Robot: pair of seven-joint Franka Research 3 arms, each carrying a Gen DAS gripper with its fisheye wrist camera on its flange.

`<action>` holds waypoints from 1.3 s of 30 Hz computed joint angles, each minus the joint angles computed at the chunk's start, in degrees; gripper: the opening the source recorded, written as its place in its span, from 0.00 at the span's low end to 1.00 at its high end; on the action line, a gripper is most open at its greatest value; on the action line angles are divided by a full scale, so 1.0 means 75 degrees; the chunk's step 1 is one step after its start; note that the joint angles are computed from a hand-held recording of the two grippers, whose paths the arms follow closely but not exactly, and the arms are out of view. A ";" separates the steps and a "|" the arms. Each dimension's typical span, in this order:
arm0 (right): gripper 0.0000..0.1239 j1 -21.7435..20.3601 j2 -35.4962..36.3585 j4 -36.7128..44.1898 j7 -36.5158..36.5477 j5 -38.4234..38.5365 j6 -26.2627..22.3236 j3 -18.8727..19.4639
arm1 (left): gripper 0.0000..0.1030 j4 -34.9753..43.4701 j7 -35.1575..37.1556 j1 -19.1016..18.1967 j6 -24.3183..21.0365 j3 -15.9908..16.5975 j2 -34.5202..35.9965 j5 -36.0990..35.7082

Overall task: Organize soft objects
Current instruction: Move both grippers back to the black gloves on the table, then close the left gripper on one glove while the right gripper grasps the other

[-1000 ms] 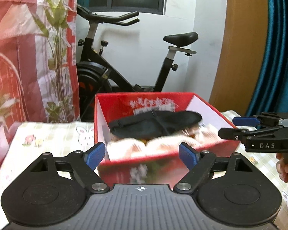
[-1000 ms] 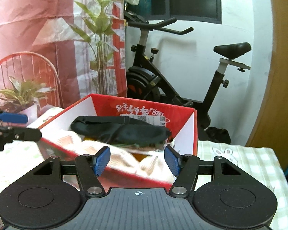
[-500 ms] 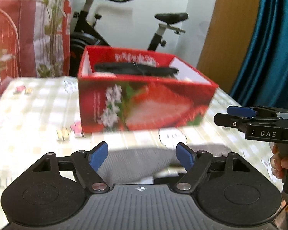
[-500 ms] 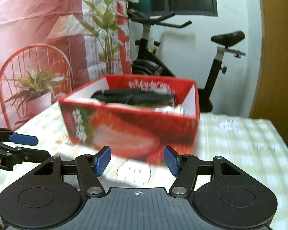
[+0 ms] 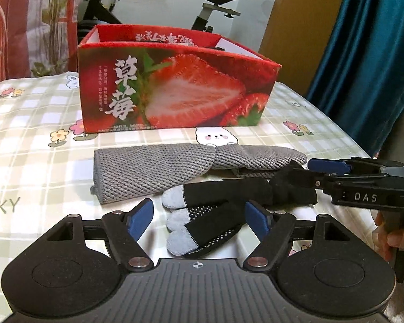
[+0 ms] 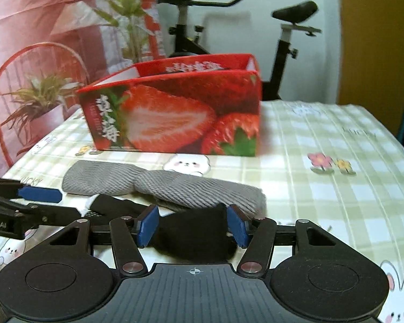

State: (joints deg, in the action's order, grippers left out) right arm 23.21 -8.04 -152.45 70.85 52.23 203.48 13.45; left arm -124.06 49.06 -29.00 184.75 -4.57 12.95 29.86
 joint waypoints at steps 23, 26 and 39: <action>0.24 0.0039 0.0604 0.0177 0.1547 -0.2044 -0.0106 -0.0319 | 0.51 -0.0062 0.0306 -0.0412 0.0187 0.0458 0.0276 -0.0981; 0.26 0.0130 0.0639 0.0138 0.1601 -0.1990 0.0086 -0.0381 | 0.51 -0.0038 0.0179 -0.0469 0.0155 0.0533 0.0283 -0.0901; 0.22 0.0098 0.0599 -0.0253 0.3414 -0.4023 0.0198 -0.0885 | 0.58 -0.0160 -0.1249 -0.1216 -0.0060 0.1498 0.0014 -0.0046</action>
